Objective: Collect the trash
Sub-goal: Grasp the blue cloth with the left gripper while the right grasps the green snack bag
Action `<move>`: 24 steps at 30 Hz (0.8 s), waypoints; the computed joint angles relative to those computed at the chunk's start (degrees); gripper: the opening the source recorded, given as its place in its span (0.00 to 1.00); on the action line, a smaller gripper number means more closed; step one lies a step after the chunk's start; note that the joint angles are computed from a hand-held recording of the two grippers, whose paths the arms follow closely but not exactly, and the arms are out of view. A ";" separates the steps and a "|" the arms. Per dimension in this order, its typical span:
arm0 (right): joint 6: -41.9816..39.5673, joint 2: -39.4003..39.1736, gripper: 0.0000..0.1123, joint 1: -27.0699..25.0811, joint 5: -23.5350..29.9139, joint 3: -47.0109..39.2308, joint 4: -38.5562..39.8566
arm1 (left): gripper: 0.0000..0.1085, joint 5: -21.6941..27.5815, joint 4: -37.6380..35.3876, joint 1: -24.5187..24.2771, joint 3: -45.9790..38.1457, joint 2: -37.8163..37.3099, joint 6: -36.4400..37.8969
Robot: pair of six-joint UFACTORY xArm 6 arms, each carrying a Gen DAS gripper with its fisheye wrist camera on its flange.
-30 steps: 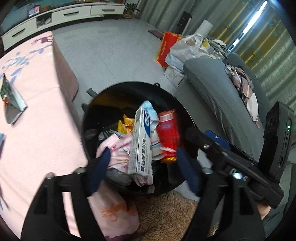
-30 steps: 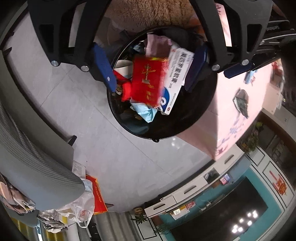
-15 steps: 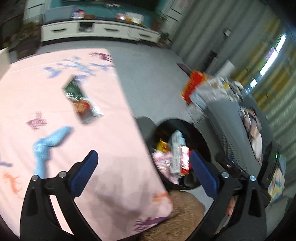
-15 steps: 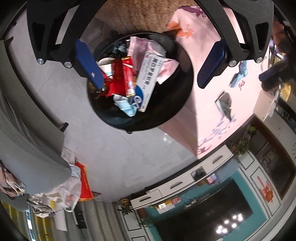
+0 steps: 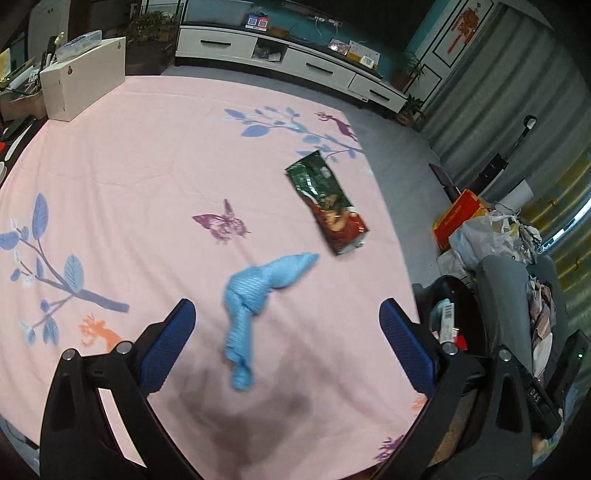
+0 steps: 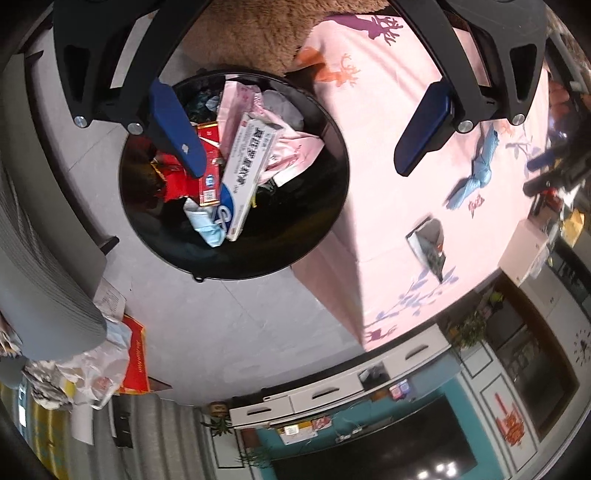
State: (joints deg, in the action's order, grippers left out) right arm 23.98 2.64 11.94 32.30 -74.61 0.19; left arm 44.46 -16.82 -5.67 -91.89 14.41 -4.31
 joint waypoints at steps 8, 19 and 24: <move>2.65 7.09 0.88 3.09 5.29 -9.36 -5.42 | 0.91 -1.53 -2.37 1.98 -1.29 4.79 4.95; 3.04 16.21 0.88 5.77 6.57 -21.38 -4.73 | 0.67 -1.76 -6.13 1.65 1.12 6.74 12.28; 0.80 18.82 0.88 7.25 7.91 -24.60 -3.31 | 0.45 -4.65 -1.76 0.83 2.72 6.03 10.30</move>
State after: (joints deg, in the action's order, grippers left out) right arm 24.78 21.46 19.19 40.21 -99.20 -3.12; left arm 39.81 -18.58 -4.84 -89.17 20.43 6.00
